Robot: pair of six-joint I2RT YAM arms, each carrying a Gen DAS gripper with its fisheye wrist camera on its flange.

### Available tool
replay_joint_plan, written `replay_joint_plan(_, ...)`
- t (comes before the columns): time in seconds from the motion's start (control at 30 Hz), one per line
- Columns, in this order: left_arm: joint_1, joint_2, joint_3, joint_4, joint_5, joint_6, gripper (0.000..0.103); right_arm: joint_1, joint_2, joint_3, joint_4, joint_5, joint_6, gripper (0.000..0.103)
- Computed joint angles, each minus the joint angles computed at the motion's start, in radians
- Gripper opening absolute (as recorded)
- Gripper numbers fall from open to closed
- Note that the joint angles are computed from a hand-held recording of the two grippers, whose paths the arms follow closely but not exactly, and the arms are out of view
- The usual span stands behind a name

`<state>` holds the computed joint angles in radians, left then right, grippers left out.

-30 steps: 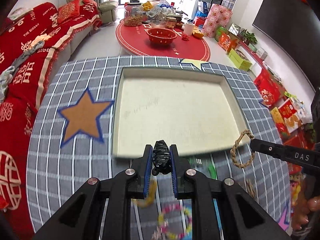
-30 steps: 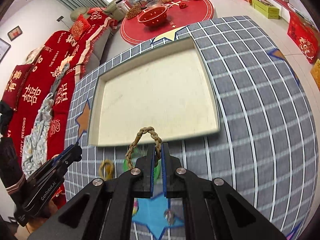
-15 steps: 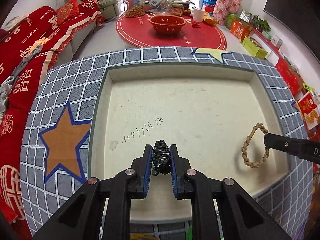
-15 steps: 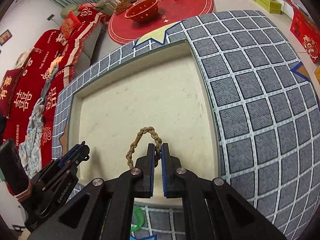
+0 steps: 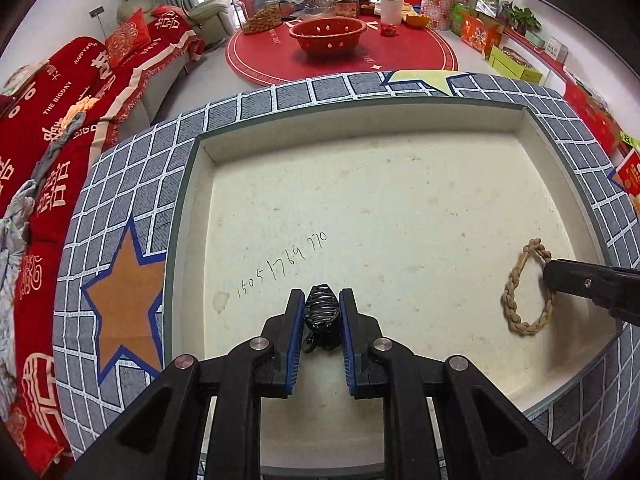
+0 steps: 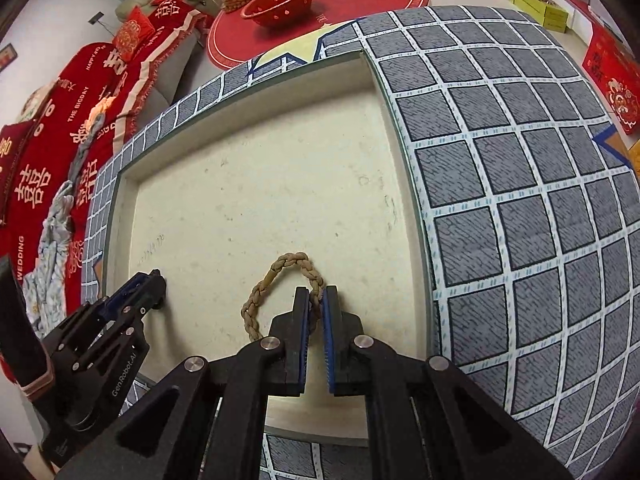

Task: Organize jewelry
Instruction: 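Carry both items into the tray and open both tools to release them, then move both tools back over the remaining jewelry on the mat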

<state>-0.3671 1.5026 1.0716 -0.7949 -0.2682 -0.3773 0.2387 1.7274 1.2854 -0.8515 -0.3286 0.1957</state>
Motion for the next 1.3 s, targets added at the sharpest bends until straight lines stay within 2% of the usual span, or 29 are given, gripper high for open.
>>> replay_joint_plan(0.13,0.012,-0.020,-0.003,-0.007,0.019,-0.007,0.031,0.000,0.008,0.014,-0.014,-0.004,0.010,0.011)
replay_joint_plan(0.23,0.018,-0.034,-0.012,-0.007,0.017,0.000,0.031,-0.006,-0.006,-0.004,-0.004,-0.021,0.018,0.024)
replay_joint_plan(0.3,0.020,-0.043,-0.017,-0.009,0.012,0.002,0.031,-0.007,-0.012,-0.006,-0.001,-0.030,0.024,0.046)
replay_joint_plan(0.33,0.023,-0.048,-0.018,-0.010,0.016,0.004,0.032,-0.005,-0.017,-0.007,0.000,-0.030,0.029,0.049)
replay_joint_plan(0.37,0.028,-0.050,-0.018,-0.011,0.020,0.007,0.064,-0.003,-0.024,-0.009,0.002,-0.031,0.032,0.050)
replay_joint_plan(0.4,0.030,-0.056,-0.018,-0.014,0.019,0.006,0.088,-0.008,-0.031,-0.013,0.003,-0.036,0.026,0.050)
replay_joint_plan(0.43,0.029,-0.067,-0.021,-0.014,0.007,-0.002,0.103,-0.007,-0.036,-0.011,0.000,-0.038,0.028,0.050)
replay_joint_plan(0.47,0.021,-0.095,-0.033,0.000,-0.019,-0.012,0.103,-0.006,-0.044,-0.010,-0.003,-0.039,0.031,0.050)
replay_joint_plan(0.67,0.009,-0.137,-0.015,-0.040,-0.032,-0.007,0.103,0.002,-0.105,-0.018,-0.017,-0.049,0.059,0.053)
replay_joint_plan(0.8,-0.005,-0.227,-0.021,-0.092,-0.041,-0.019,0.103,-0.001,-0.171,-0.037,-0.027,-0.081,0.077,0.076)
replay_joint_plan(0.97,-0.003,-0.357,-0.065,-0.183,-0.013,-0.060,0.103,-0.004,-0.301,-0.102,-0.026,-0.124,0.119,0.083)
replay_joint_plan(1.0,-0.008,-0.380,-0.078,-0.202,-0.013,-0.071,0.103,0.001,-0.330,-0.115,-0.028,-0.127,0.130,0.093)
replay_joint_plan(1.07,-0.009,-0.445,-0.114,-0.246,0.025,-0.075,0.103,0.001,-0.385,-0.144,-0.033,-0.135,0.136,0.103)
replay_joint_plan(1.2,-0.069,-0.577,-0.177,-0.348,0.028,-0.154,0.103,0.017,-0.506,-0.205,-0.053,-0.121,0.160,0.103)
replay_joint_plan(1.3,-0.150,-0.665,-0.210,-0.439,0.012,-0.261,0.103,0.011,-0.593,-0.250,-0.084,-0.122,0.173,0.103)
